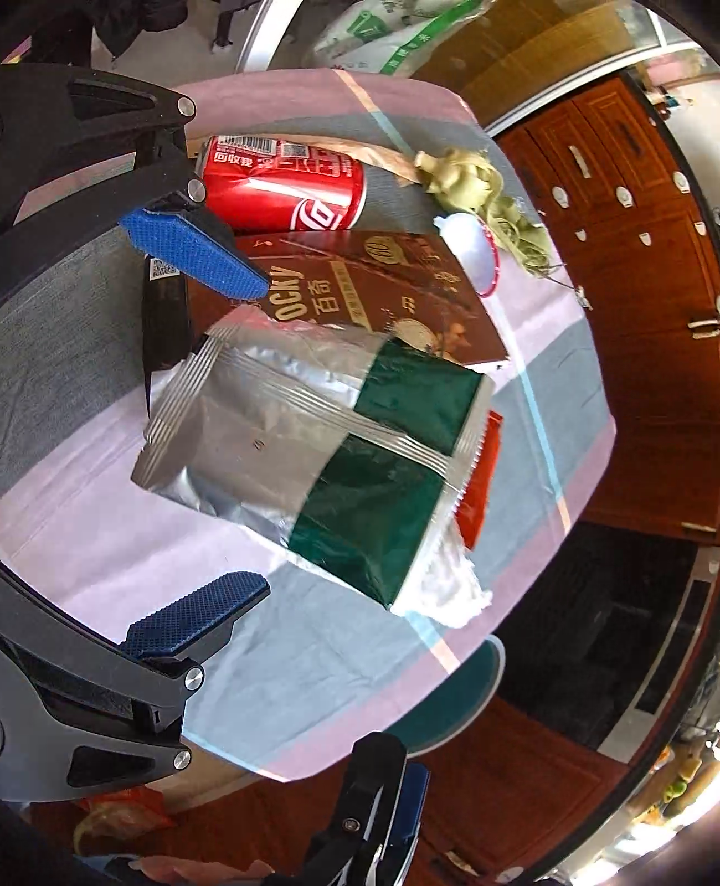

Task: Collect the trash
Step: 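Swing both open tools back toward the table, then grasp the green-and-silver snack bag with the left gripper while the right grasps the white tissue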

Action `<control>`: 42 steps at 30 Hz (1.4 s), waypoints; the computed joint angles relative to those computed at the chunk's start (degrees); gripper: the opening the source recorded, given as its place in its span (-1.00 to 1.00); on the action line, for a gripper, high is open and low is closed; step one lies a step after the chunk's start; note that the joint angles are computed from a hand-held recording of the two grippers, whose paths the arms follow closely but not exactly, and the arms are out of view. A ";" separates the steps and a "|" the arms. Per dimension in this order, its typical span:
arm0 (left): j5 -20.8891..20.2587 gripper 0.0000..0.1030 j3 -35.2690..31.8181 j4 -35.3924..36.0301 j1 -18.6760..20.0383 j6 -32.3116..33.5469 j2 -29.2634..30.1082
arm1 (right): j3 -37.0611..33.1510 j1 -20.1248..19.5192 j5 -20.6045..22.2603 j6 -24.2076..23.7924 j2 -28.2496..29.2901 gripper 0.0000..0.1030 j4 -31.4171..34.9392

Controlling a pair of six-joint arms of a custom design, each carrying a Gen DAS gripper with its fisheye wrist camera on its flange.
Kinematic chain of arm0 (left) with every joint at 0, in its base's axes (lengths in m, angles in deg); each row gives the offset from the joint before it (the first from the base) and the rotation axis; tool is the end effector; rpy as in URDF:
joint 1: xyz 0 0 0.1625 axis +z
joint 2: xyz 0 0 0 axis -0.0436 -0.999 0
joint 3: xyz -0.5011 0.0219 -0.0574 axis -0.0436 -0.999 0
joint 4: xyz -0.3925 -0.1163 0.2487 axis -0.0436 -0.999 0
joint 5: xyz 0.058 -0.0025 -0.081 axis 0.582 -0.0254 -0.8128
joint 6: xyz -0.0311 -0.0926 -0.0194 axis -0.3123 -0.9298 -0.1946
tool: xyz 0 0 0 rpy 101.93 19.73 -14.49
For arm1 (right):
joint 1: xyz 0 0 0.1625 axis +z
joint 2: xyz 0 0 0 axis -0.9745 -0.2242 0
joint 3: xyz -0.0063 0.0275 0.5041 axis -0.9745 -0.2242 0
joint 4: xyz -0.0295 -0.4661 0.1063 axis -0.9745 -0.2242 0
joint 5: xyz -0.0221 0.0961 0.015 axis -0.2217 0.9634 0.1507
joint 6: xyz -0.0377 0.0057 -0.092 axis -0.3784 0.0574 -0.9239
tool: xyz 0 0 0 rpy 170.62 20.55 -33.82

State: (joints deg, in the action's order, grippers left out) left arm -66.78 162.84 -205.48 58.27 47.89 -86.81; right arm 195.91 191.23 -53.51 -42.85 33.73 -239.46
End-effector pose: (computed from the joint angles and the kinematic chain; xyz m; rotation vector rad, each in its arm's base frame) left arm -0.1289 -0.5465 0.2782 0.5568 2.3689 -0.4058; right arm 0.3320 -0.5453 0.1082 0.3380 -2.5842 0.5956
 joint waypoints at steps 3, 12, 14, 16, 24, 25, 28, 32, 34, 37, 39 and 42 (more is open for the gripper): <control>-1.63 0.92 -0.44 0.62 1.61 -0.27 0.41 | -0.56 -0.54 0.88 0.52 1.21 0.79 0.33; -2.20 0.92 -1.49 0.32 2.41 1.85 2.39 | -1.73 -2.27 1.70 2.78 2.39 0.79 3.58; -4.67 0.92 -1.76 -0.79 2.97 2.95 1.90 | -1.93 -2.39 1.98 2.92 2.59 0.79 3.76; -7.75 0.82 -2.35 -0.33 3.64 2.84 1.37 | -2.09 -2.40 2.09 2.96 2.85 0.79 3.70; -10.22 0.15 -1.52 -1.39 3.38 3.80 -1.17 | -2.92 -2.35 3.86 2.66 4.61 0.79 4.16; -10.55 0.10 -1.46 -1.31 3.42 3.79 -1.59 | -3.06 -2.37 4.26 2.53 4.86 0.79 4.14; -11.08 -0.17 -1.24 -0.87 3.48 3.23 -2.73 | -3.66 -2.47 5.97 2.12 5.88 0.79 3.83; -12.82 -0.24 -1.33 -0.95 4.23 1.86 -3.92 | -4.93 -2.80 8.76 1.95 7.42 0.79 4.01; -13.00 -0.25 -1.22 -1.22 4.51 1.45 -4.59 | -5.66 -2.86 9.91 1.65 8.26 0.79 4.29; -13.81 -0.26 -1.54 -0.89 5.20 0.63 -4.97 | -6.61 -2.74 10.88 0.98 9.48 0.79 4.54; -13.21 -0.25 -1.65 -0.35 5.39 -0.39 -4.97 | -7.27 -2.62 11.41 0.69 10.31 0.79 4.54; -13.14 -0.25 -1.74 0.03 5.93 -0.80 -5.01 | -7.80 -2.78 13.44 0.35 11.13 0.77 4.67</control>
